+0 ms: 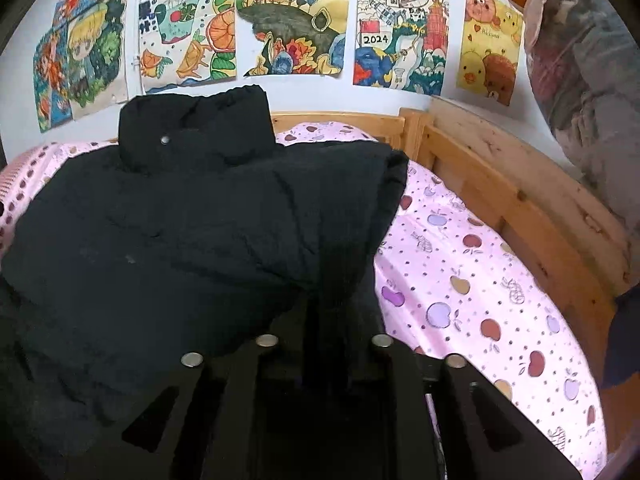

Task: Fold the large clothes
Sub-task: 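Grasp the jacket hem with both grippers and lift it toward the collar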

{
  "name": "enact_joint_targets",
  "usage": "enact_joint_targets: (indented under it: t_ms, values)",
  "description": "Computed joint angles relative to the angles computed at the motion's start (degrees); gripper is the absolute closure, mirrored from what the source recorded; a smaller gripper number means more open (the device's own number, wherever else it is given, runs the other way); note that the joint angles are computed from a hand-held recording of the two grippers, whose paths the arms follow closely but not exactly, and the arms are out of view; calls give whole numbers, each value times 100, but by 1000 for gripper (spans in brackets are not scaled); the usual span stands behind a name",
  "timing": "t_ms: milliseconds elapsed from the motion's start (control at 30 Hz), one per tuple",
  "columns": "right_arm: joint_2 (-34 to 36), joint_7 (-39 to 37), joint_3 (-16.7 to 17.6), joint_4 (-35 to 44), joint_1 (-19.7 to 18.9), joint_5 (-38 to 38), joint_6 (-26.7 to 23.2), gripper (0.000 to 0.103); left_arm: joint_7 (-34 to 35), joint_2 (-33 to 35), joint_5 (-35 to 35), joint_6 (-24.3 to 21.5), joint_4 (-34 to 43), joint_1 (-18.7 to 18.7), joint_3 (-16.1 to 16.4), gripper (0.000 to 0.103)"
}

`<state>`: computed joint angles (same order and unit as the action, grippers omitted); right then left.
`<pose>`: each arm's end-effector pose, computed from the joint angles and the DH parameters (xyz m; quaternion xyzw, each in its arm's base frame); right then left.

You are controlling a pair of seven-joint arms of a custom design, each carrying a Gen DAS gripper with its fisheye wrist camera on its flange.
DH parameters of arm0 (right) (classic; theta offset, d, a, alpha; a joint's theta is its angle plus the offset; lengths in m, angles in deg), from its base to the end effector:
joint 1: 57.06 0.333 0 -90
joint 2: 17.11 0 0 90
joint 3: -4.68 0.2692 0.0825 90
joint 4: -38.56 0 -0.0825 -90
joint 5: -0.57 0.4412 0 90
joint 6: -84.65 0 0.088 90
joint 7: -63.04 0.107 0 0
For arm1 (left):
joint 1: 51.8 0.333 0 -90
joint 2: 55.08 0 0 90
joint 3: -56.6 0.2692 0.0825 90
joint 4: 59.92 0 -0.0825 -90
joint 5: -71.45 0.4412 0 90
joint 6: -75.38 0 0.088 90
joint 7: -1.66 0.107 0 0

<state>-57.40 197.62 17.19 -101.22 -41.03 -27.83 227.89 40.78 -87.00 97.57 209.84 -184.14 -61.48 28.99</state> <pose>0.4148 0.2404 0.5746 -0.6392 0.6309 -0.3269 0.2942 0.4012 -0.3448 0.6165 -0.6332 0.6335 -0.2965 0.3314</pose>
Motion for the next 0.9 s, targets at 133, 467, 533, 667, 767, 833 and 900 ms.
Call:
enact_joint_targets:
  t_ms: [133, 467, 533, 667, 767, 833, 900]
  values:
    - [-138, 434, 377, 83, -358, -612, 127, 39, 197, 174, -15, 571, 23, -87, 7, 12]
    - [945, -1013, -257, 715, 399, 225, 396, 39, 251, 1931, 516, -592, 1429, -297, -207, 12]
    - [1107, -1139, -259, 738, 419, 354, 368, 39, 248, 2043, 495, -694, 1431, -434, -80, 5]
    - [1269, -1165, -187, 697, 414, 444, 348, 38, 210, 2082, 276, -571, 1282, -712, 267, 0]
    - [1278, -996, -77, 532, 378, 325, 423, 37, 115, 1986, 188, -324, 1014, -854, 444, 0]
    - [1296, -768, 51, 457, 299, 108, 481, 37, 35, 1981, 252, -265, 928, -882, 466, 0]
    - [1385, -591, 132, 472, 261, -70, 456, 37, -55, 2056, 442, -324, 948, -897, 429, 0]
